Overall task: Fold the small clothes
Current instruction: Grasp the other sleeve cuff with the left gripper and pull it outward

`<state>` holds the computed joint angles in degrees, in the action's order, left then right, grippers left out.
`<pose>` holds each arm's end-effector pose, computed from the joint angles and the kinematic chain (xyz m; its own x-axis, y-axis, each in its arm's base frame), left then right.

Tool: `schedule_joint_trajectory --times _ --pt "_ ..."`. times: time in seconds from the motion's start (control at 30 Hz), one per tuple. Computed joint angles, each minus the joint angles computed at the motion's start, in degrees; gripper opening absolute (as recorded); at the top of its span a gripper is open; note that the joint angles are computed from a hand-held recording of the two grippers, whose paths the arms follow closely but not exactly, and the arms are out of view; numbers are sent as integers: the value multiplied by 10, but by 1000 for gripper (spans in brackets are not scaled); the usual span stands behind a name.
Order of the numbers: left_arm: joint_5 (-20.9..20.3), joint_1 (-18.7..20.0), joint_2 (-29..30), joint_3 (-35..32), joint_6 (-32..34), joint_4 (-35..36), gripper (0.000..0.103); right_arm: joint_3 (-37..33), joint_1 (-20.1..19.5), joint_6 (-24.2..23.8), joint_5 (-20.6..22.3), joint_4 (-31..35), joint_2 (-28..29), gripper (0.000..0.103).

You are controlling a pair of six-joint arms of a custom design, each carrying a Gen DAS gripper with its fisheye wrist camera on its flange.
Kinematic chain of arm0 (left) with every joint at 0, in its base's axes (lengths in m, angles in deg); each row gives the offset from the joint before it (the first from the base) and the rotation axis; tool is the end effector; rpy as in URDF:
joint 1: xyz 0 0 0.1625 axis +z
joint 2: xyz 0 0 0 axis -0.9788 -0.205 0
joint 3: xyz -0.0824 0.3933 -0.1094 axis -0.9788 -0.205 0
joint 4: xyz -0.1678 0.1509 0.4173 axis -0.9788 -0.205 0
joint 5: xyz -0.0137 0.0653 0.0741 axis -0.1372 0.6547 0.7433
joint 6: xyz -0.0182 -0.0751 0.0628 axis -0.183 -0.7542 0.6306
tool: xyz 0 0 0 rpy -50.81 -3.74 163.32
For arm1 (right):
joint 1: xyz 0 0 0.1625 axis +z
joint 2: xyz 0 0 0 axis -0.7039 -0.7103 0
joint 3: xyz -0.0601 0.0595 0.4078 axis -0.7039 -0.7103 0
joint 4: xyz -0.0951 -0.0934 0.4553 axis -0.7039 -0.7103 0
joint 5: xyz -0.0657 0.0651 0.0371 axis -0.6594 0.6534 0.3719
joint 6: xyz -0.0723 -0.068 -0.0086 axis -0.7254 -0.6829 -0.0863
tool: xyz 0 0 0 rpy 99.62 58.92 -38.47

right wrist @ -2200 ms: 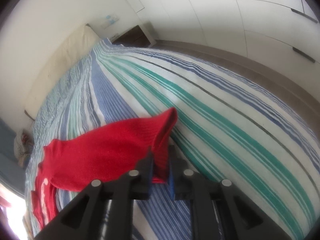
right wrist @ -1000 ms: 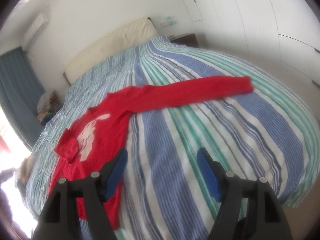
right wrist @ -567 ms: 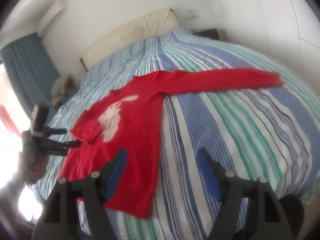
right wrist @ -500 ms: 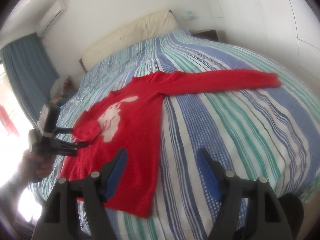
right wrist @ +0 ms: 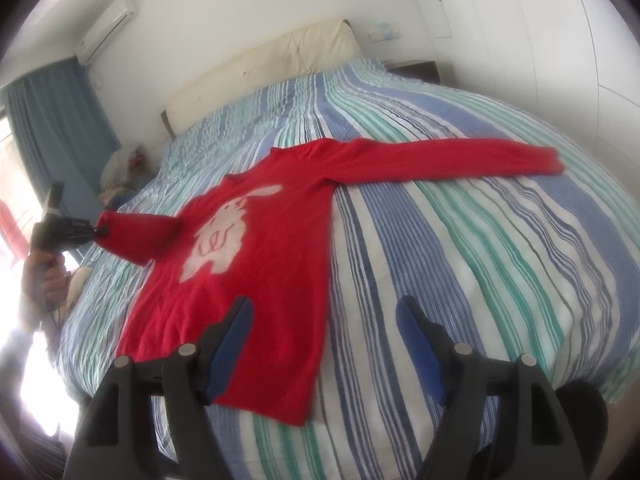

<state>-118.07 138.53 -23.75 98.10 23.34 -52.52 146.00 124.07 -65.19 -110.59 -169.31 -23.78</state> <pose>-0.3127 -0.9551 0.1395 -0.7744 0.1306 -0.6191 0.4683 0.7763 -0.4220 0.0111 -0.4260 0.3863 -0.8035 0.4770 0.3562 -0.1107 0.4682 -0.8766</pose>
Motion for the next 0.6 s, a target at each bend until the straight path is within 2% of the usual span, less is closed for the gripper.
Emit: schedule_joint_trajectory --times 0.07,0.1,0.23,0.3,0.4,0.6 --pt "29 18 23 -65 -46 43 9 0 -4 4 7 7 4 73" --pt "43 25 26 -73 -62 56 8 -1 -5 6 11 12 7 73" --pt "43 50 -18 8 -128 77 8 -4 -3 13 23 23 21 73" --pt "41 58 -44 62 -153 68 8 -5 2 11 22 23 28 73" --pt "42 68 -64 108 -184 65 8 -5 9 7 19 26 34 73" --pt "52 72 -77 152 -177 33 8 1 11 7 11 26 37 73"
